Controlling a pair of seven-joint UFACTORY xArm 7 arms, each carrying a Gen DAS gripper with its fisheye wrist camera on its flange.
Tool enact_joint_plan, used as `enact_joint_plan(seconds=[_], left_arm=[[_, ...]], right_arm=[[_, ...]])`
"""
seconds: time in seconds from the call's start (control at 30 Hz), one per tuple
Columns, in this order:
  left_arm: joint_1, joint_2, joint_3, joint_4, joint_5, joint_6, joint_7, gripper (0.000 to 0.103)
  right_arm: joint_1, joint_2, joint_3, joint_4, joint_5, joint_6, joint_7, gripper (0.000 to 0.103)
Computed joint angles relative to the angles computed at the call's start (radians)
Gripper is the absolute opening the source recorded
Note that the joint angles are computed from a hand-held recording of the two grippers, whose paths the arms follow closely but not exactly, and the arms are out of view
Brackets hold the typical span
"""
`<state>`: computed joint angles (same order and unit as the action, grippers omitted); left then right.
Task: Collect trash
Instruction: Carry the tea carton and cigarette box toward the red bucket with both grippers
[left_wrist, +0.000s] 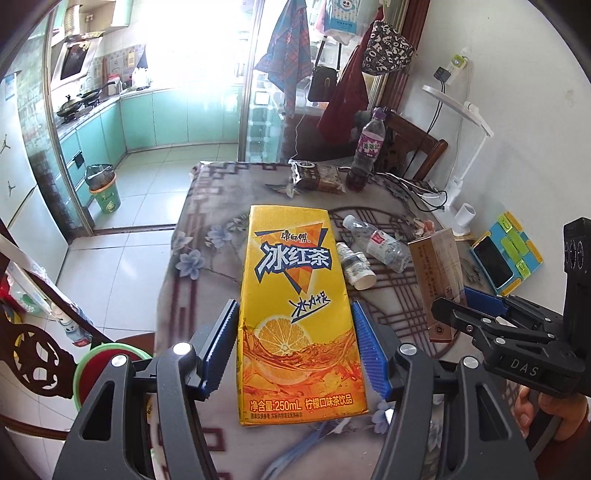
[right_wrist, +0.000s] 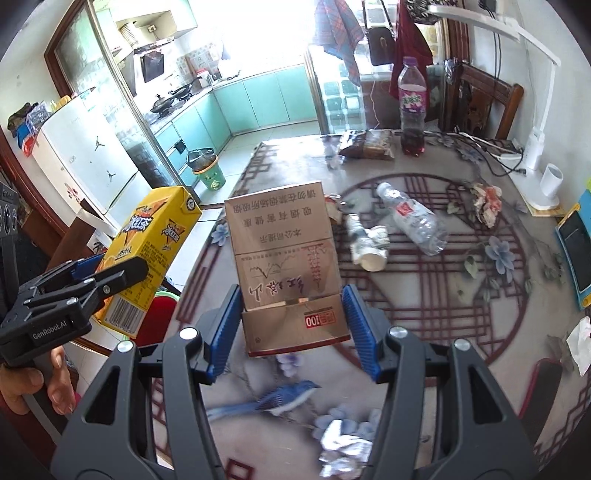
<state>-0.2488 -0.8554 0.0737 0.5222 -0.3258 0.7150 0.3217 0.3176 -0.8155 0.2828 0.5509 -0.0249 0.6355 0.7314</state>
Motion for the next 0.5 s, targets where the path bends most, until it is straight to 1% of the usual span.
enact_joint_plan(seconds=[0.1,0.23,0.37,0.5], left_arm=[[0.004,0.009,0.067,0.014,0.0,0.019,0.069,0.059],[0.028,0.036,0.131,0.039,-0.011,0.047,0.165,0.059],[0.052,0.055,0.179,0.063,-0.041,0.08,0.265,0.059],[0.079,0.083,0.209,0.086,-0.078,0.115,0.345,0.058]], right_arm=[[-0.025,0.053,0.066,0.052,-0.016,-0.002,0.069,0.054],[-0.044,0.123,0.139,0.123,-0.06,0.007,0.171,0.054],[-0.05,0.179,0.184,0.179,-0.117,0.023,0.267,0.054],[-0.049,0.232,0.219,0.23,-0.175,0.043,0.36,0.054]])
